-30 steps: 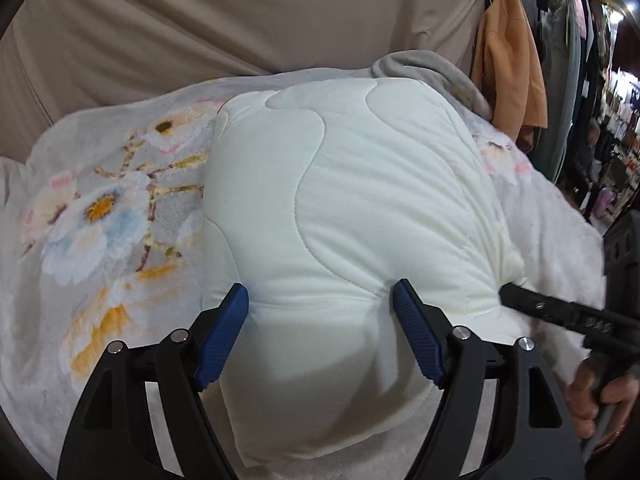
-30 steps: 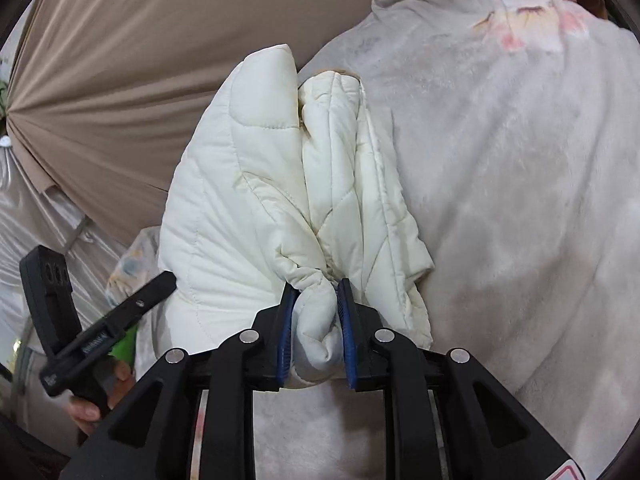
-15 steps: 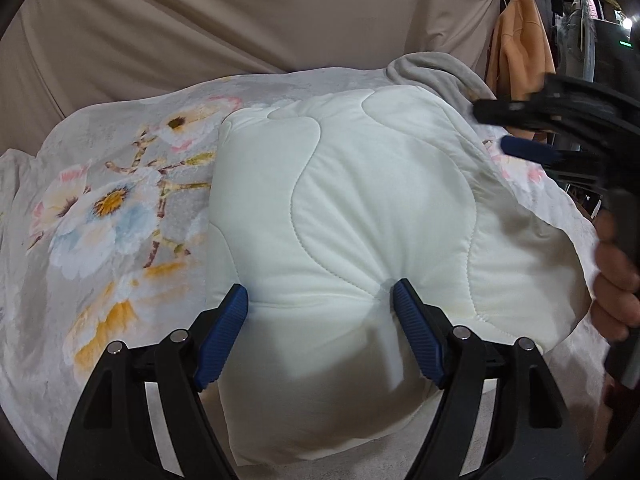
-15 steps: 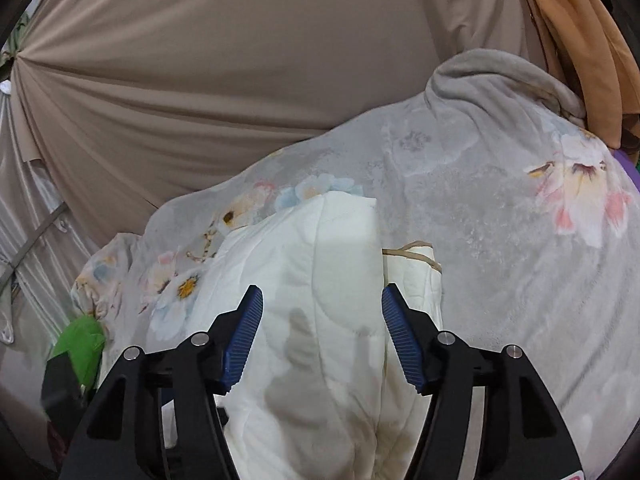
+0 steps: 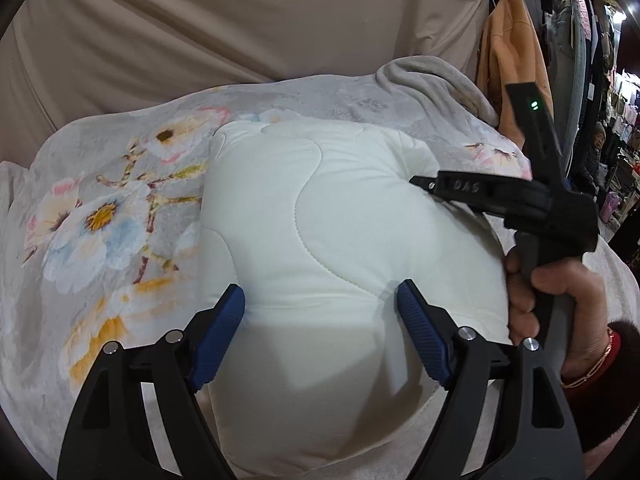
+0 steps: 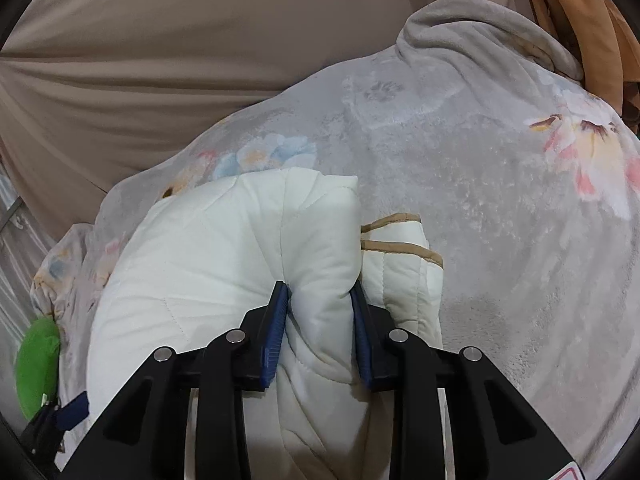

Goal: Fold large clothes

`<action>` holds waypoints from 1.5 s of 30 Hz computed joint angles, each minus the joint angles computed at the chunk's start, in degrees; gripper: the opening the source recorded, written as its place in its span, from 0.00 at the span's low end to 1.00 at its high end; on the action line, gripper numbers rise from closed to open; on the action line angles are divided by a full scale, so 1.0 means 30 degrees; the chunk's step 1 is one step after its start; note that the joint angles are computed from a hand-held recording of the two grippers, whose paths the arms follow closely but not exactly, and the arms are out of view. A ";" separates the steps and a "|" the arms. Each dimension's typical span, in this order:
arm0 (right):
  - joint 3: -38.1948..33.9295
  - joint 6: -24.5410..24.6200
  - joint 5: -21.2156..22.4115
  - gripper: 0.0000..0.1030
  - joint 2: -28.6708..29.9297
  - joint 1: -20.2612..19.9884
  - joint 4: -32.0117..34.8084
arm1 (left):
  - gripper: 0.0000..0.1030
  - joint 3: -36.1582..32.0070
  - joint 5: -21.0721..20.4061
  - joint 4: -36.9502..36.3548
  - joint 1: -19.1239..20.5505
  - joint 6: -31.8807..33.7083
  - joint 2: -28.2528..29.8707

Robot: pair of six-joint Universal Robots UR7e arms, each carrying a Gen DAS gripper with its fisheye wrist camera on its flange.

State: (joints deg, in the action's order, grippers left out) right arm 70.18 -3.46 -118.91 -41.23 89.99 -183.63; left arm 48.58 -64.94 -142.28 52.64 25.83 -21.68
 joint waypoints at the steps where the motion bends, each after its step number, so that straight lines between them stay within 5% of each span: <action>1: -0.0068 0.0043 0.0040 0.26 0.0053 -0.0062 0.0092 | 0.74 0.0127 0.0079 -0.0236 -0.0037 0.0112 0.0000; 8: 0.0717 0.0769 0.1039 0.31 -0.0833 -0.0117 0.0594 | 0.75 -0.0942 -0.0657 0.1401 0.0179 -0.1142 -0.0030; 12: 0.5245 0.0443 0.1451 0.48 -0.3265 0.0713 -0.3247 | 0.75 -0.0569 -0.1547 0.1698 0.0600 -0.2016 -0.1088; 14: 0.7755 0.1026 0.1451 0.66 -0.4435 0.0879 -0.4660 | 0.78 0.0318 -0.1813 0.1211 0.0810 -0.1980 -0.1910; 18: 1.1050 0.3339 0.4483 0.66 -0.5917 0.0060 -0.4839 | 0.82 0.1950 -0.2334 0.1068 0.1236 -0.2404 -0.3199; 21: 1.0952 0.4029 0.6442 0.66 -0.5693 -0.0408 -0.3788 | 0.82 0.2985 -0.2611 0.1747 0.1436 -0.2390 -0.3788; 25: 0.8861 0.3311 0.5762 0.66 -0.4499 0.0243 -0.2226 | 0.82 0.4546 -0.1511 0.1765 0.1414 -0.1655 -0.4049; 27: 0.7498 0.2728 0.4775 0.56 -0.3763 0.0767 -0.1495 | 0.81 0.4666 -0.0347 0.1218 0.1425 -0.1776 -0.3712; 29: 0.6390 0.1381 0.3208 0.25 -0.3290 0.1671 -0.1245 | 0.72 0.4035 0.0462 0.1062 0.1556 -0.2284 -0.3173; 33: 0.6463 -0.1600 0.4582 0.18 -0.3588 0.3324 -0.3468 | 0.69 0.2397 -0.1139 0.2645 0.2040 -0.4071 -0.2740; 36: 0.7626 -0.2704 0.4649 0.15 -0.3851 0.3431 -0.5805 | 0.68 0.2429 -0.0852 0.2685 0.1910 -0.3936 -0.2600; 39: 0.8500 0.0519 0.1980 0.15 -0.3931 0.1486 -0.4279 | 0.62 0.1902 -0.0860 0.3798 0.1984 -0.4267 -0.2230; 41: 0.9733 0.3007 0.3871 0.17 -0.4167 -0.0259 -0.4212 | 0.62 0.2507 -0.1217 0.3232 0.1885 -0.3772 -0.2536; 43: 1.0416 0.3631 0.5276 0.18 -0.4440 -0.0795 -0.4948 | 0.57 0.3431 -0.0833 0.2420 0.1505 -0.2948 -0.3046; 45: 1.0345 0.3433 0.5194 0.20 -0.4443 -0.0713 -0.4964 | 0.57 0.4371 -0.1193 0.1694 0.1275 -0.2246 -0.3777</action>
State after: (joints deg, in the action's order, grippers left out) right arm 101.22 6.84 -103.33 -54.56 87.85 -198.52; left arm 61.69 -68.52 -137.20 56.47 19.09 -33.01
